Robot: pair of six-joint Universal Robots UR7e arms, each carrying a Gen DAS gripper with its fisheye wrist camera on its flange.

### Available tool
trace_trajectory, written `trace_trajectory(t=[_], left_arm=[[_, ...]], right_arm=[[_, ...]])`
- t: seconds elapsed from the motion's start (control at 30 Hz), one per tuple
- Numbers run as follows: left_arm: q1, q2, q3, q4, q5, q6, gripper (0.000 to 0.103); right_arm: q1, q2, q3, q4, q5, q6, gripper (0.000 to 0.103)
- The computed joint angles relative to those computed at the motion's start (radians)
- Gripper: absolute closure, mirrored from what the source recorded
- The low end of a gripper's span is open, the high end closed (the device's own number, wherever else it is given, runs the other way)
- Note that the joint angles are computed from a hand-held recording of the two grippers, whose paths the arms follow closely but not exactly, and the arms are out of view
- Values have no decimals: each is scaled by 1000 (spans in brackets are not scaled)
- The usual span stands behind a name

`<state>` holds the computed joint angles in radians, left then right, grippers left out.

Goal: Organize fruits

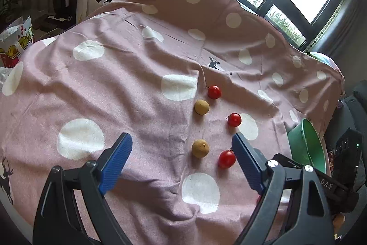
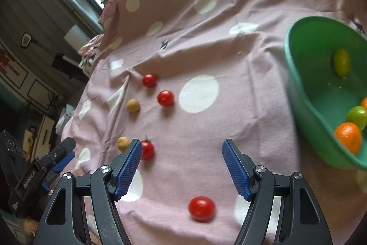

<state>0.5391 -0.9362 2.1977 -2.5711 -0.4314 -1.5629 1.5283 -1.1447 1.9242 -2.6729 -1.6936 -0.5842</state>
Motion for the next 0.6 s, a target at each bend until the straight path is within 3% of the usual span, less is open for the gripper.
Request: trace_trajectory(t=[0.07,0.27,0.33,0.37,0.43,0.6], left_arm=[[-1,-2,-5,28,2,-8,15],[3,8,6,-52,-8,39,15],[3,8,3,-38,-8,36,15],[5,9,-1,-29,-10,32,15],[9,15,-4,-41,-17,46,15],[16,42,-17,-103,-35,105,17]], right_arm=[[6,23,2,19,10,-3,37],[39,110,25,-64,-11,-71,55],[44,133,25,-66,-28,-80,64],[48,143,37,-109,-41,-96,74],[53,144,65,-189,-59,-126,74],[48,96,78,-177,-96,-113,74]])
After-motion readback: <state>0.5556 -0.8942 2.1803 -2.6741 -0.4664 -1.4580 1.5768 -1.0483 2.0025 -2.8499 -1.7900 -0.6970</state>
